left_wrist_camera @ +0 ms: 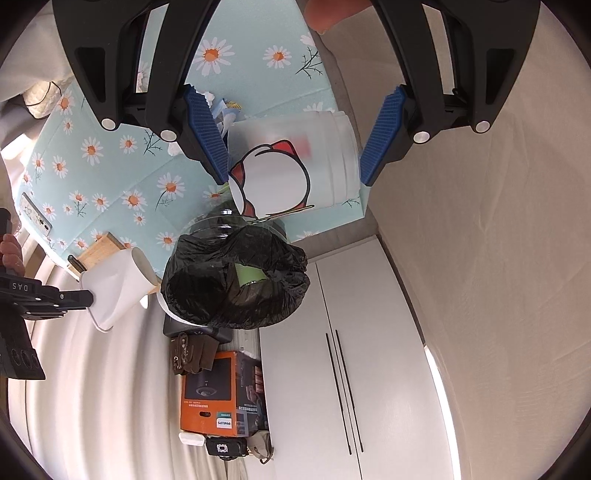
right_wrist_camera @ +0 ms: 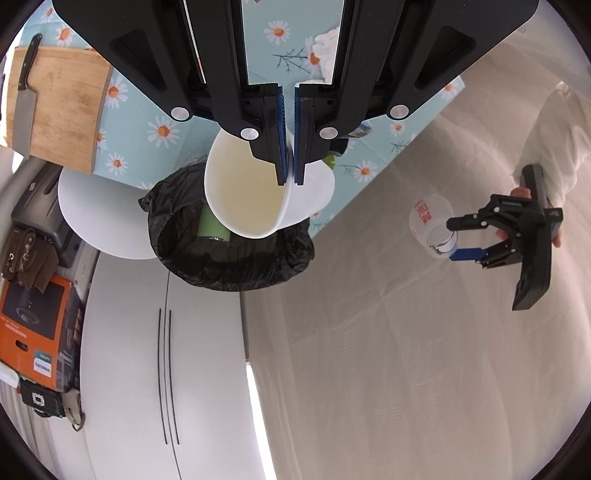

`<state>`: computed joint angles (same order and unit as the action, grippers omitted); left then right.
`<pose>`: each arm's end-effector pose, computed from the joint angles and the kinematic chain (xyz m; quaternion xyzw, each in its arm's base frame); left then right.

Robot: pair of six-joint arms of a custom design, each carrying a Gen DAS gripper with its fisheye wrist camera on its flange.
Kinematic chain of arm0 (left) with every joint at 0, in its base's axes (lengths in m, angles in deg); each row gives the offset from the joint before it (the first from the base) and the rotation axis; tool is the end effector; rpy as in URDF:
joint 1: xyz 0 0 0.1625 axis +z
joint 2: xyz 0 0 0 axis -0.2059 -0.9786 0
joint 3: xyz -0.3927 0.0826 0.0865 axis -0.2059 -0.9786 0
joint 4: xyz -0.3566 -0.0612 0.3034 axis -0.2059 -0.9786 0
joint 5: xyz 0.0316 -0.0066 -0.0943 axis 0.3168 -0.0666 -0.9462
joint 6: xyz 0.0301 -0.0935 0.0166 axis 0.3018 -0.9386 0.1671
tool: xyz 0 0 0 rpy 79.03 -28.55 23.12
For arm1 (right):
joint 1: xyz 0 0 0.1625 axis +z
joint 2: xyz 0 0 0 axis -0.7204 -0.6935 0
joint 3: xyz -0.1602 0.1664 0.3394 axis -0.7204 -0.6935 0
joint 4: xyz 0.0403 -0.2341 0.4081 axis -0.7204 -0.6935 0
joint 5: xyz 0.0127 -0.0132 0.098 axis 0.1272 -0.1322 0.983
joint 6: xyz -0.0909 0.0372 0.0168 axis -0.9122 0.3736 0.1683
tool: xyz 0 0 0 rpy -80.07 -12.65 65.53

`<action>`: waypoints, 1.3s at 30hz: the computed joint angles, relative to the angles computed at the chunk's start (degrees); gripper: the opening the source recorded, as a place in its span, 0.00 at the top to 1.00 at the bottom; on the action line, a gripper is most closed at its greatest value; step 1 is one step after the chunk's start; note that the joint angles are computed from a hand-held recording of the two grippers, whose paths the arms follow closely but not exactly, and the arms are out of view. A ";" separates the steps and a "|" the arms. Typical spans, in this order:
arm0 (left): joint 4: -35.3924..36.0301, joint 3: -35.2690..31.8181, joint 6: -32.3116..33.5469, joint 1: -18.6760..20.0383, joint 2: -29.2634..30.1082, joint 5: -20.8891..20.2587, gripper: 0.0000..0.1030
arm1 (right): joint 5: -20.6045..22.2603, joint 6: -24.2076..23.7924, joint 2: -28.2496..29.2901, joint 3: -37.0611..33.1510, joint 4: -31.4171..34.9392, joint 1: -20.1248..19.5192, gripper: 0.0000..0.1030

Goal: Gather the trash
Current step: 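Lift both cups and carry them over the black bin, then open both tools to drop the two cups into the bin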

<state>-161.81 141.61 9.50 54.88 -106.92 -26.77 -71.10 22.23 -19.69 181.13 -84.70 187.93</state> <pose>-0.1442 -0.3891 0.5303 0.5025 0.8060 -0.2074 0.2342 0.4597 -0.2853 0.2145 0.2141 -0.8731 0.3726 0.2302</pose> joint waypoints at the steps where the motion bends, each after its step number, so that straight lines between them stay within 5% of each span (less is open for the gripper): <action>1: -0.76 -0.16 0.46 -0.17 0.69 -0.03 0.30 | 0.19 -1.26 0.06 -0.44 -0.90 -0.25 0.97; 21: -13.01 -3.67 6.61 0.77 19.63 -8.62 0.30 | 5.57 -20.65 -3.00 -2.96 -10.48 -9.88 0.97; 39: -15.13 -7.34 10.62 1.80 36.85 -7.84 0.30 | 13.72 -29.03 4.47 -9.28 -7.03 -21.83 0.96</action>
<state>-176.94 134.27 20.12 56.68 -70.07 -34.60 -57.38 -6.80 -15.22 171.86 -91.73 166.09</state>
